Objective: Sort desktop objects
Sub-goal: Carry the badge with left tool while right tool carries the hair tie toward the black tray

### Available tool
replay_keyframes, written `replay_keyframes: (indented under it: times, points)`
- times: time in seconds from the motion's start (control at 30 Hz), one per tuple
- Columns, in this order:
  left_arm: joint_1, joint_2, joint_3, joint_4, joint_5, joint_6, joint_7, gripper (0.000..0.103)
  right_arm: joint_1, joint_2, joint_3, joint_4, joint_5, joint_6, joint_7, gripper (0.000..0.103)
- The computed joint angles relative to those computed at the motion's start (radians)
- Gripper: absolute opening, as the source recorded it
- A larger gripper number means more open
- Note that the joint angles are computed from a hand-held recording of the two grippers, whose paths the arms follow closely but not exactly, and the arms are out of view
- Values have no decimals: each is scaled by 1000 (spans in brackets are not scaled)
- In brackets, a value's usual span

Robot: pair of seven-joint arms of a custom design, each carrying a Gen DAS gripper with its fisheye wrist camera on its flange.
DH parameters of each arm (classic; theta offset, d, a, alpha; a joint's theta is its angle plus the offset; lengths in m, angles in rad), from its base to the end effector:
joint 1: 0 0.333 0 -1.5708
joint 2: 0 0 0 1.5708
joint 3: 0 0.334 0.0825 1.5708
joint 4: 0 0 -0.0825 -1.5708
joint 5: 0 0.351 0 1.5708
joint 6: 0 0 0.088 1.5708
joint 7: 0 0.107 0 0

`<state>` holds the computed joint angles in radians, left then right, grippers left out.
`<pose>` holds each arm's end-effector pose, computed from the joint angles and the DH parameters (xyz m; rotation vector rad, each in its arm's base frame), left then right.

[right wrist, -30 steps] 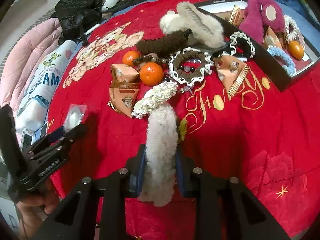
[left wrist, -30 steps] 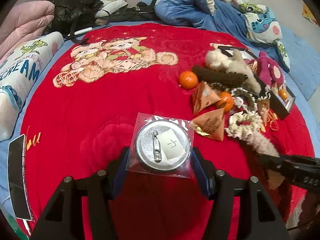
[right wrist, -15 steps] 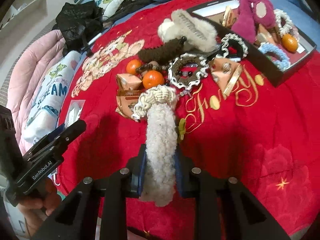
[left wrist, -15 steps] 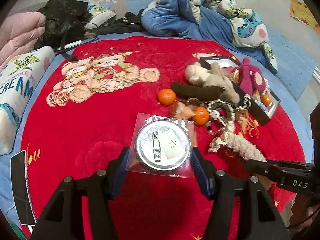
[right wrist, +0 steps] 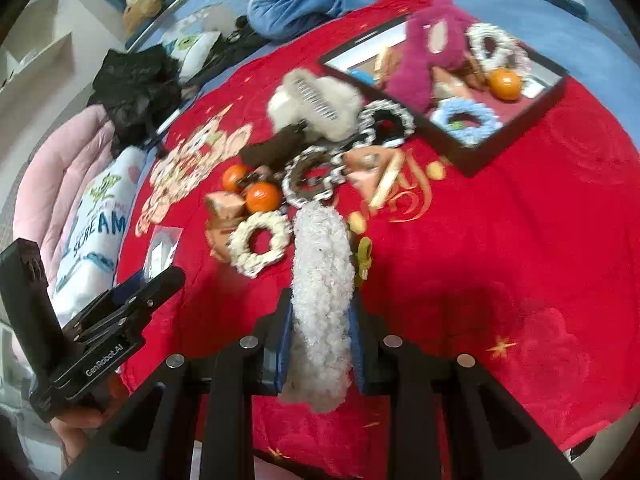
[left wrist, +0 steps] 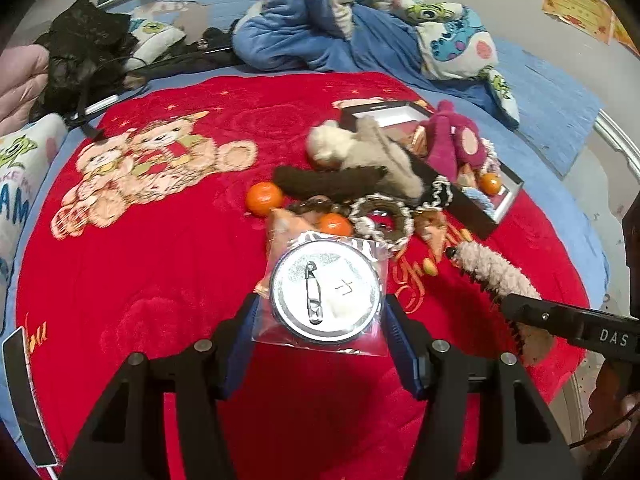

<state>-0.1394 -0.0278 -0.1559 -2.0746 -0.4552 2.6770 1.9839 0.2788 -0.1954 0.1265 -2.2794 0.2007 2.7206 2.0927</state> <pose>0.5354 -0.1497 0.5442 -1.5545 2.2623 -0.9275 0.4578 0.1927 0.5412 -1.5174 1.9888 -0.1211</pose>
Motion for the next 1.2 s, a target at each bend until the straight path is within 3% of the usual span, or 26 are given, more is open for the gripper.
replay_keyframes:
  times: [0.47, 0.73, 1.07, 1.2]
  points:
    - [-49, 51, -58, 99, -70, -81, 129, 62, -158, -182, 32, -159, -137, 12, 215, 25]
    - [-66, 132, -101, 216, -83, -111, 132, 62, -190, -210, 13, -184, -137, 34, 186, 25]
    - [-79, 283, -163, 398, 31, -139, 64, 62, -205, -117, -25, -118, -119, 92, 92, 25]
    - [-105, 357, -165, 477, 134, -146, -33, 62, -207, -72, -50, -86, -101, 119, 47, 25]
